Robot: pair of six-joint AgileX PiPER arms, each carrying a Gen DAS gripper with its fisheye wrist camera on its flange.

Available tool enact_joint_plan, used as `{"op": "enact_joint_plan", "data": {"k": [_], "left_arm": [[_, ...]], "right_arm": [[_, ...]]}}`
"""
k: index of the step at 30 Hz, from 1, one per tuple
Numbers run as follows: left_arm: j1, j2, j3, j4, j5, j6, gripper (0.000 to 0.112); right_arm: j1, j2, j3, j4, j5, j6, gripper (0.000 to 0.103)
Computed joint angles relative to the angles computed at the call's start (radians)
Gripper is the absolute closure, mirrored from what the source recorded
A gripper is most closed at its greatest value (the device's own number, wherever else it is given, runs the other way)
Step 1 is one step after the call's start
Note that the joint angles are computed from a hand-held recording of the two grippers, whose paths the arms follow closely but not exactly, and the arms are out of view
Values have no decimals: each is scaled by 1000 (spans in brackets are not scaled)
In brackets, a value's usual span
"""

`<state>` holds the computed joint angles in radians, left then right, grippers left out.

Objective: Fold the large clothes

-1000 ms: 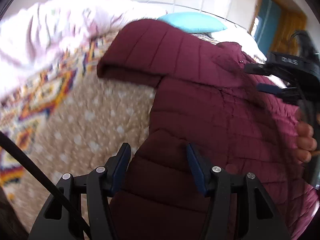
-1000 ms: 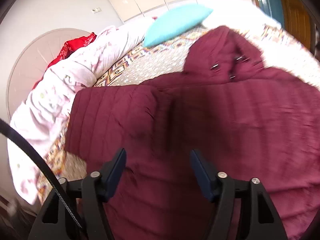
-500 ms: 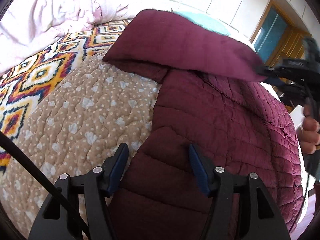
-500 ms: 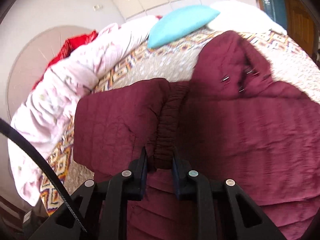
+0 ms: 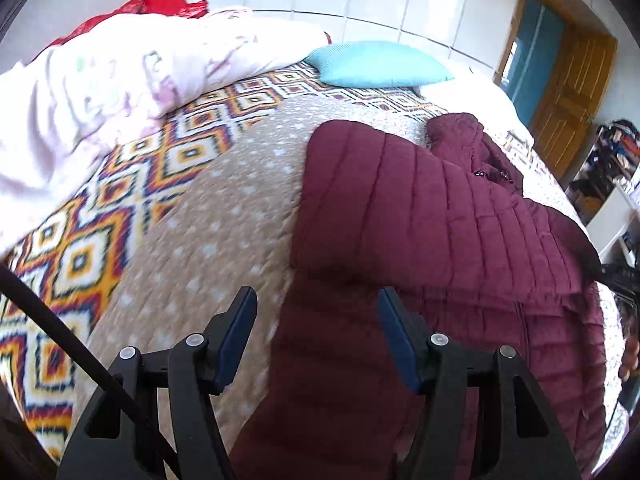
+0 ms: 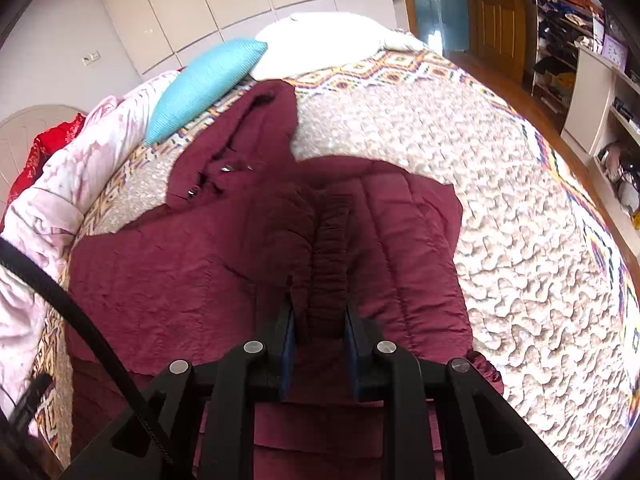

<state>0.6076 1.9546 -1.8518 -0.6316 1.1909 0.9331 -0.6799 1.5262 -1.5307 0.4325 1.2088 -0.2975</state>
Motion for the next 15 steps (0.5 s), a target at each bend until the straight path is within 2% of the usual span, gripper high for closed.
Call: {"op": "enact_joint_plan", "data": {"k": [5,8,12,15], "left_arm": [[-144,67,-24,147,-104,-117,51],[-183,100,-26,225,-168,-184,49],[-186,109,-17,227,-202,-172,43],[-181,114,-35,238,-176,-168,43]], "right_arm": [[22,7,51,-1,-34,-1,80],[7,21,84,28,-53,-21,79],[-3,9,131,45,-101,-42,77],[-7,0,153,58,-121,-26,74]]}}
